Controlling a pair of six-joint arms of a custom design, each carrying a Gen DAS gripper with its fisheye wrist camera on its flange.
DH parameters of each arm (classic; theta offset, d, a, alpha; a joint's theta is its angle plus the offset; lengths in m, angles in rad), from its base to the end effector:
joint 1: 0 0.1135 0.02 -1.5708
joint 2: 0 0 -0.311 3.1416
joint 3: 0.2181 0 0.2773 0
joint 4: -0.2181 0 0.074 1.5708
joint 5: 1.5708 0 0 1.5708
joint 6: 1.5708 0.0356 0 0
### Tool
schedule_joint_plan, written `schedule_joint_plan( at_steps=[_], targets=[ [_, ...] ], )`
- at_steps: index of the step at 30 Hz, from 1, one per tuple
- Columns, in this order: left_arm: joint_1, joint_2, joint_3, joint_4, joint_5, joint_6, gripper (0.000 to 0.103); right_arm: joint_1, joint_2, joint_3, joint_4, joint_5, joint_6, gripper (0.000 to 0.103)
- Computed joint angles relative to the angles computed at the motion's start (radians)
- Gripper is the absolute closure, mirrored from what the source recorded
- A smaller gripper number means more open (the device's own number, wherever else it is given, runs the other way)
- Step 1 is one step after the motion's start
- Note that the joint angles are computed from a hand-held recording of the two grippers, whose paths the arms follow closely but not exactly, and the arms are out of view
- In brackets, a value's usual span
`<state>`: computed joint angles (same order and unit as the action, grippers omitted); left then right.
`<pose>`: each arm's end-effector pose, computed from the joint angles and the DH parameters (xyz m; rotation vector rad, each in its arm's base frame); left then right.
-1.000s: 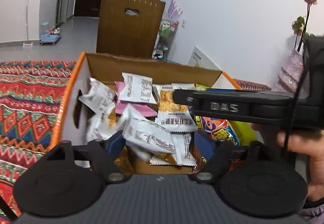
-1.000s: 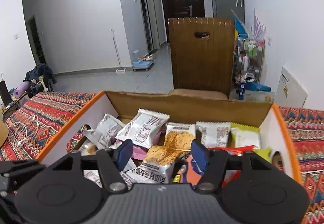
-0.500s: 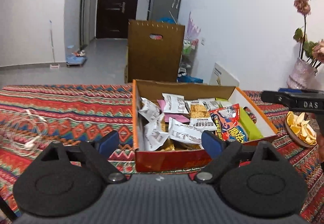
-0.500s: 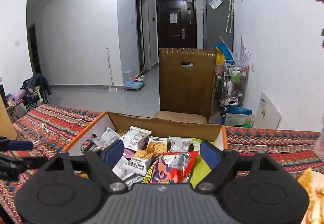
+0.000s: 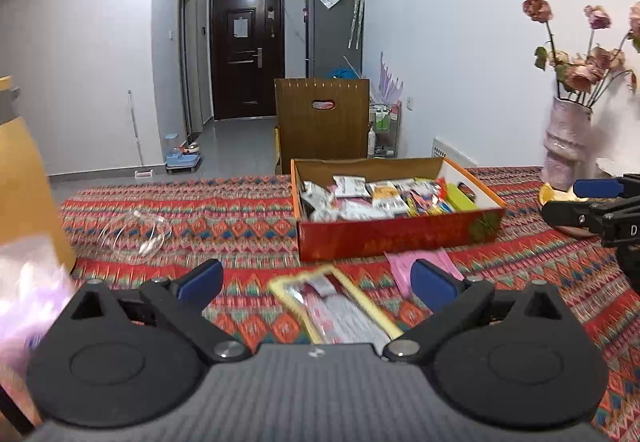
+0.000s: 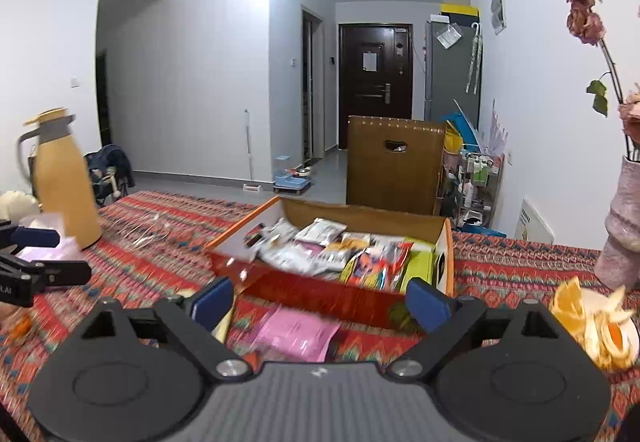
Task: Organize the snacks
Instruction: 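Withdraw both open tools from the box back toward the snack pile, then move the left tool to the gold-edged silver packet while the right tool approaches the pink packet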
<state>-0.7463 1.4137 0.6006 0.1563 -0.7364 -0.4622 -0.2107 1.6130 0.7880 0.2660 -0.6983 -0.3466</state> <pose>0.2222 -0.1729 0.2040 -0.0927 2.0390 0.0764 0.3439 -0.0501 0.2124 -0.5303 1.9391 0.3895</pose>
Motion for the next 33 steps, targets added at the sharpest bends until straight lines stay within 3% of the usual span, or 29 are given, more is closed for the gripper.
schedule_joint_plan(
  at_steps=[4,8,14,18,21,27,33],
  targets=[
    [-0.189,-0.015,-0.036,-0.11,-0.163,-0.191,0.001,-0.079,-0.124,-0.156,-0.002,-0.078,-0.058,0.009],
    [-0.358,0.015,-0.022,-0.3,-0.265,-0.469,0.0,-0.182,-0.224,-0.263,-0.089,-0.17,-0.176,0.008],
    [-0.529,0.105,0.018,-0.543,-0.293,-0.869,0.0,-0.358,-0.3,-0.365,-0.285,-0.293,-0.419,0.007],
    [-0.587,0.178,0.047,-0.629,-0.268,-1.008,0.0,-0.469,-0.269,-0.398,-0.415,-0.327,-0.617,0.006],
    [-0.59,0.216,0.056,-0.623,-0.239,-1.022,0.0,-0.515,-0.205,-0.405,-0.443,-0.317,-0.702,0.006],
    [-0.541,0.225,0.038,-0.518,-0.205,-0.927,0.0,-0.525,-0.141,-0.414,-0.396,-0.288,-0.708,0.006],
    [-0.387,0.217,0.023,-0.322,-0.157,-0.658,0.0,-0.422,-0.103,-0.398,-0.251,-0.213,-0.553,0.006]
  ],
)
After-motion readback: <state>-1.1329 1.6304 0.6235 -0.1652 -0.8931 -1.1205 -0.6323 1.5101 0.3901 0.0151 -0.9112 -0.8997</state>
